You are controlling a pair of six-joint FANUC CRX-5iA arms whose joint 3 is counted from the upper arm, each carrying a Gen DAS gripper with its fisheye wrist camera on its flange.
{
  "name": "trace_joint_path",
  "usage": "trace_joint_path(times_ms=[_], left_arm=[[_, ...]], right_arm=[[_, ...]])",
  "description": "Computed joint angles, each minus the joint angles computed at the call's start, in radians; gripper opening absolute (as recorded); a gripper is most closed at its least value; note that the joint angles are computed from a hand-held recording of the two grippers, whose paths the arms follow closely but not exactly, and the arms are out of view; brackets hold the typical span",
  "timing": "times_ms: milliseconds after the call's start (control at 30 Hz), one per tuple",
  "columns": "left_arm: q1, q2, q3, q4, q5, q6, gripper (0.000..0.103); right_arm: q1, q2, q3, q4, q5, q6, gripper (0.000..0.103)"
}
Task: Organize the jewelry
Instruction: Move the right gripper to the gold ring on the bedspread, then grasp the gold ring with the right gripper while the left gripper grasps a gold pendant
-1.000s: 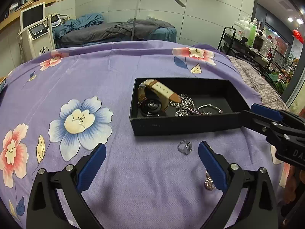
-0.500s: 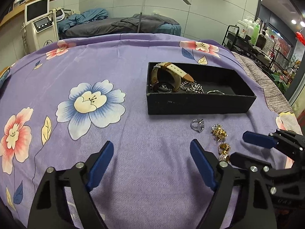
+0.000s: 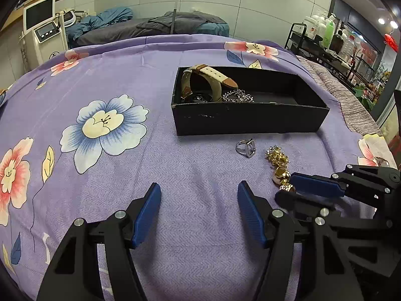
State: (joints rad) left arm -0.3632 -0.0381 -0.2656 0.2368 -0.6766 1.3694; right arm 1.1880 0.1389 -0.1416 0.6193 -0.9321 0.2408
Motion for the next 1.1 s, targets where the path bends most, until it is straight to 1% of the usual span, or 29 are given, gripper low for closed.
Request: trace_joint_path(times_ms=[67, 200, 400, 467, 533, 700, 767, 833, 867, 900, 933, 1100], left_arm=[[0.001, 0.001, 0.000, 0.010, -0.004, -0.006, 0.062], [0.000, -0.005, -0.012, 0.048, -0.001, -0.040, 0.062], [-0.045, -0.012, -0.033, 0.132, 0.018, -0.171, 0.061], [-0.067, -0.003, -0.027, 0.137, 0.019, -0.203, 0.057], [-0.086, 0.015, -0.013, 0.127, 0.018, -0.209, 0.048], [-0.104, 0.039, 0.007, 0.106, 0.026, -0.205, 0.042], [-0.105, 0.045, 0.013, 0.102, 0.027, -0.207, 0.037], [-0.105, 0.051, 0.018, 0.100, 0.030, -0.205, 0.028], [-0.106, 0.052, 0.020, 0.102, 0.032, -0.203, 0.026], [-0.104, 0.052, 0.018, 0.106, 0.035, -0.202, 0.019], [-0.103, 0.050, 0.014, 0.112, 0.040, -0.200, 0.017], [-0.096, 0.033, -0.019, 0.158, 0.053, -0.213, 0.017]], right_arm=[[-0.003, -0.020, -0.023, 0.002, 0.021, -0.023, 0.017], [0.004, -0.047, -0.056, 0.021, 0.017, -0.065, 0.017], [0.008, -0.076, -0.083, 0.052, -0.038, -0.118, 0.017], [0.006, -0.088, -0.094, 0.054, -0.050, -0.134, 0.017], [0.003, -0.097, -0.104, 0.055, -0.058, -0.150, 0.017], [0.002, -0.116, -0.126, 0.065, -0.063, -0.182, 0.017], [-0.001, -0.122, -0.136, 0.065, -0.052, -0.194, 0.017], [0.000, -0.124, -0.140, 0.067, -0.048, -0.198, 0.017], [0.000, -0.124, -0.140, 0.068, -0.048, -0.199, 0.017], [-0.001, -0.125, -0.141, 0.067, -0.048, -0.199, 0.017], [-0.001, -0.125, -0.141, 0.066, -0.047, -0.197, 0.017], [-0.004, -0.123, -0.140, 0.065, -0.045, -0.195, 0.017]])
